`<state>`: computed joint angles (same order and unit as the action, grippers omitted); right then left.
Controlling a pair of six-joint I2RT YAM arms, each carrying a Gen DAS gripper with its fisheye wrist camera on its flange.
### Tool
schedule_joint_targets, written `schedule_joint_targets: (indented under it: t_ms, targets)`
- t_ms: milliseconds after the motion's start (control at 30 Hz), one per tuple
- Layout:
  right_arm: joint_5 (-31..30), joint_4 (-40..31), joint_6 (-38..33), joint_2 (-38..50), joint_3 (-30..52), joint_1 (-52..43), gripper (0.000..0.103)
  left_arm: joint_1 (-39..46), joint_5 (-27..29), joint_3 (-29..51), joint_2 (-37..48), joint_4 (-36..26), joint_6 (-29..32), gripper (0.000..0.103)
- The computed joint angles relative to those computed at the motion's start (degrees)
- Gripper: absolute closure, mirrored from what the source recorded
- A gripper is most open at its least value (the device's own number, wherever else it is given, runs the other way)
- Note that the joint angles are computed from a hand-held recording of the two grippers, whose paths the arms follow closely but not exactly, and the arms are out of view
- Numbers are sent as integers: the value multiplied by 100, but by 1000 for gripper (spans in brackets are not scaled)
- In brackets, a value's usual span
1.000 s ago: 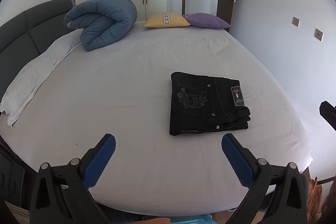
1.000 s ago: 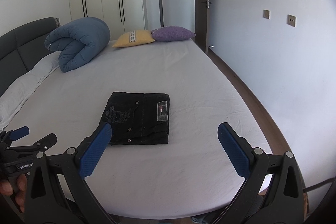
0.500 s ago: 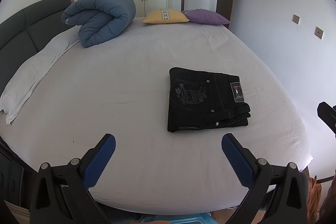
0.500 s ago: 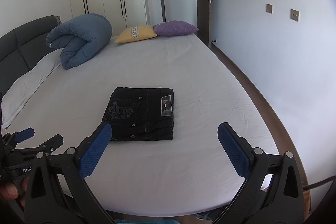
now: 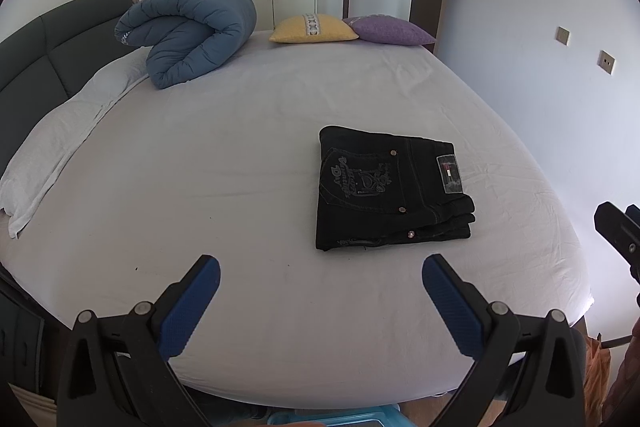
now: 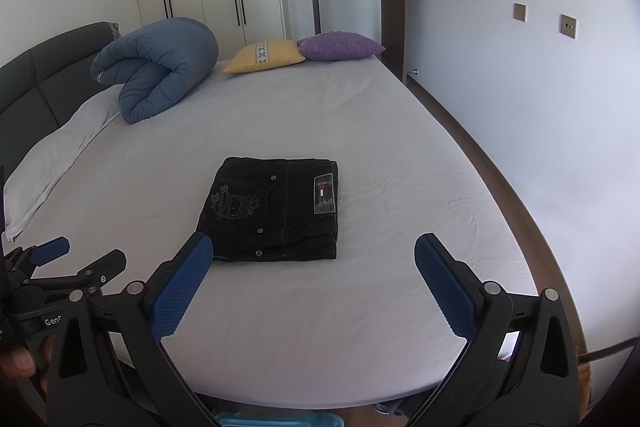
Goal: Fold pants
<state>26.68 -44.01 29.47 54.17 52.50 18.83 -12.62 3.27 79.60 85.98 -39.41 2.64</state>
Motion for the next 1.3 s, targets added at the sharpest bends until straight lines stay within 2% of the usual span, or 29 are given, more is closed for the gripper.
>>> schedule_joint_targets:
  t_ms: [1300]
  targets:
    - [201,36,384,86,-216,443,0,-23,22,-174,-30,38,9,0]
